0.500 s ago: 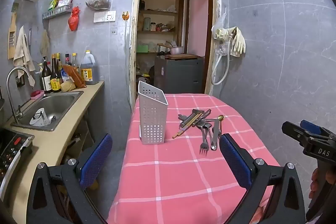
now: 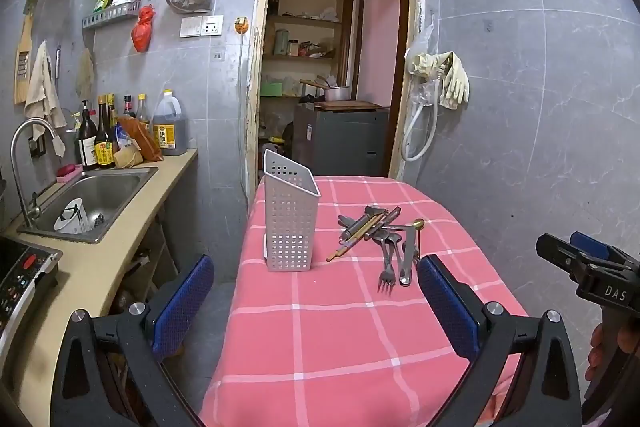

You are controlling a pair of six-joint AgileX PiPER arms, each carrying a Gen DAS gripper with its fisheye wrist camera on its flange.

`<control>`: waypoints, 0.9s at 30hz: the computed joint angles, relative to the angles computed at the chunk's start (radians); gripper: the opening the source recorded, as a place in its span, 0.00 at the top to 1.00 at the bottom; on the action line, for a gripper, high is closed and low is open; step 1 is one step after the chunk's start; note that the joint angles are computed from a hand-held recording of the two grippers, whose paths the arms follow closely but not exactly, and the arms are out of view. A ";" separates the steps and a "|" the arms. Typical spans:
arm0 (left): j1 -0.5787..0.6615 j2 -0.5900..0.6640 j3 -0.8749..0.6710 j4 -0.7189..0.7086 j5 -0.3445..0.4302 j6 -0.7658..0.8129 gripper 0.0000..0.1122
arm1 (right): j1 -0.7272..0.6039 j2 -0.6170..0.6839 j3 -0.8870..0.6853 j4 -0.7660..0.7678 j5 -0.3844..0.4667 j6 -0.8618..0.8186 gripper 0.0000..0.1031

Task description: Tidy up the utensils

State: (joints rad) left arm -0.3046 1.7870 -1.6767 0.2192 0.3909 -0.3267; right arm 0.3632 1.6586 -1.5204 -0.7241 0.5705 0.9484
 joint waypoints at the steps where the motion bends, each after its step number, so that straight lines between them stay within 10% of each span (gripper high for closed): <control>1: 0.000 0.000 -0.003 -0.004 0.002 0.003 0.09 | 0.000 0.000 0.000 -0.001 0.001 0.001 0.01; 27: -0.002 0.012 -0.032 -0.014 0.021 0.010 0.09 | 0.003 0.007 -0.004 0.001 0.001 0.004 0.01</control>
